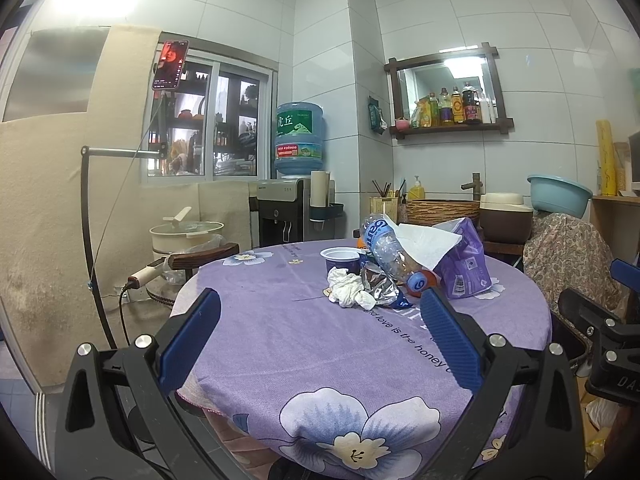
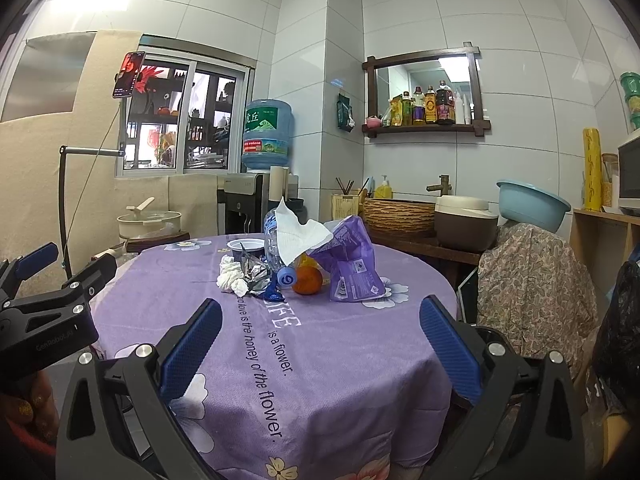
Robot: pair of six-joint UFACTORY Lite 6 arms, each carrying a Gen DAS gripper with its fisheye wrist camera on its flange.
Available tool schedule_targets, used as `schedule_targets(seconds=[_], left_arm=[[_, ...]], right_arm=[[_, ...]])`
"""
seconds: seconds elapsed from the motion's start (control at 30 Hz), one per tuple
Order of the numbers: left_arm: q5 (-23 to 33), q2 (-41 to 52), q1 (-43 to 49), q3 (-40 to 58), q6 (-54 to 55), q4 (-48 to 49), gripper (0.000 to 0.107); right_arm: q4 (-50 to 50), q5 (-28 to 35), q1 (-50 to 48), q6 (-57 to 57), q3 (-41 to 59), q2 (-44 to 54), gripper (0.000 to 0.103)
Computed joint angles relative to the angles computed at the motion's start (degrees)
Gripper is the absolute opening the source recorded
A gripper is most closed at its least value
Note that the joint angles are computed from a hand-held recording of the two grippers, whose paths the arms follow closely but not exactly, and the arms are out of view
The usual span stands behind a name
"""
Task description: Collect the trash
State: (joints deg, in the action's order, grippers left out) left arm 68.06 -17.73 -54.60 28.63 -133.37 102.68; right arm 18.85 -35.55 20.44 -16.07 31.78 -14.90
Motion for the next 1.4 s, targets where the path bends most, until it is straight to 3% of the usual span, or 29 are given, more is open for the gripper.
schedule_targets(seconds=[1.1,1.3,1.4], left_arm=[[-2.06,0.76,1.90,0.10,-0.52,0.96,0.098],[-4.33,1.26,4.13,0.28,-0.77,1.98,0.098],[-9.25,1.29,7.38,0.96,-0.62,3.47,0.098]], right_arm=[[-1.42,0.25,-0.75,1.51,1.49,2.79,0.098],[-1.84,0.57,-0.82,1.93,2.87,5.00,0.098],[-2.37,1.60,-1.62,1.94,4.71,6.98,0.098]])
